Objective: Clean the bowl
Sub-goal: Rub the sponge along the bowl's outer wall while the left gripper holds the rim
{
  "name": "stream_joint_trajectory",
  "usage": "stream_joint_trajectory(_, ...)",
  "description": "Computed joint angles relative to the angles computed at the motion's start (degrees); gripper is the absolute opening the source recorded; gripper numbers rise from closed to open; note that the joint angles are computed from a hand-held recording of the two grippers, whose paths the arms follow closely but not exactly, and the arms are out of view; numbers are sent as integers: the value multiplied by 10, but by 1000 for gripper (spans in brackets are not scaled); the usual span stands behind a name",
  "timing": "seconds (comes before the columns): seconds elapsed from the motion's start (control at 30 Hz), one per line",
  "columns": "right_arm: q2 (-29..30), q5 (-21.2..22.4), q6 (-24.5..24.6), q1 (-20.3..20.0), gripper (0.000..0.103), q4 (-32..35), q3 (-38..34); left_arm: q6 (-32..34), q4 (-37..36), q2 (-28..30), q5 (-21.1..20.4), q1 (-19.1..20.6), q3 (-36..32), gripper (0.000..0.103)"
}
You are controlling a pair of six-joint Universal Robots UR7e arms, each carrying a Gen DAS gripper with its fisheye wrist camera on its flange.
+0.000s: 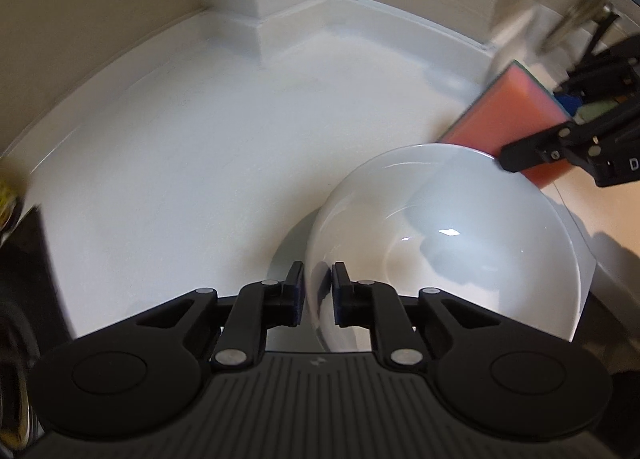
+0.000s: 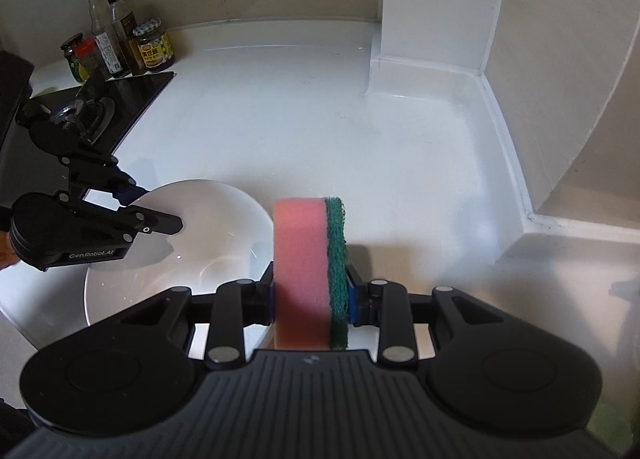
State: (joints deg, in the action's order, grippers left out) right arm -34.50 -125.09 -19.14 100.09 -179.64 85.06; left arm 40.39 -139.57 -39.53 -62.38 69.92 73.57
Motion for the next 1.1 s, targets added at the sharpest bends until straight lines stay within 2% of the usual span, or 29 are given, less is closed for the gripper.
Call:
stream_joint_trajectory(0.17, 0, 5, -5, 0, 27, -19, 9, -52, -14, -35, 10, -2, 48, 23)
stream_joint_trajectory(0.27, -4, 10, -1, -1, 27, -25, 16, -63, 7, -31, 15, -1, 41, 21)
stream_joint_trajectory(0.3, -5, 9, -2, -1, 27, -27, 19, -53, 10, -27, 17, -2, 36, 14)
stream_joint_trajectory(0.37, -10, 9, -2, 0, 27, -20, 25, -27, 16, -18, 22, -3, 23, 11)
stream_joint_trajectory(0.57, -31, 14, -5, -2, 27, 41, 31, 80, 55, 9, 13, -3, -27, 12)
stream_joint_trajectory(0.7, -15, 7, -30, -2, 27, 71, -14, 131, 73, 23, 8, -6, -50, 13)
stream_joint_trajectory(0.77, -7, 17, -34, -3, 27, 87, -35, 133, 76, 29, 9, -6, -58, 14)
stream_joint_trajectory(0.83, 11, -3, -52, 2, 27, 104, -65, 115, 68, 28, 11, -7, -54, 15)
stream_joint_trajectory(0.93, 17, -10, -63, 5, 27, 100, -69, 42, 38, 12, 24, -9, -23, 15)
stream_joint_trajectory(1.1, 10, 7, -52, -1, 27, 72, -50, -73, -13, -49, 12, -9, 63, 18)
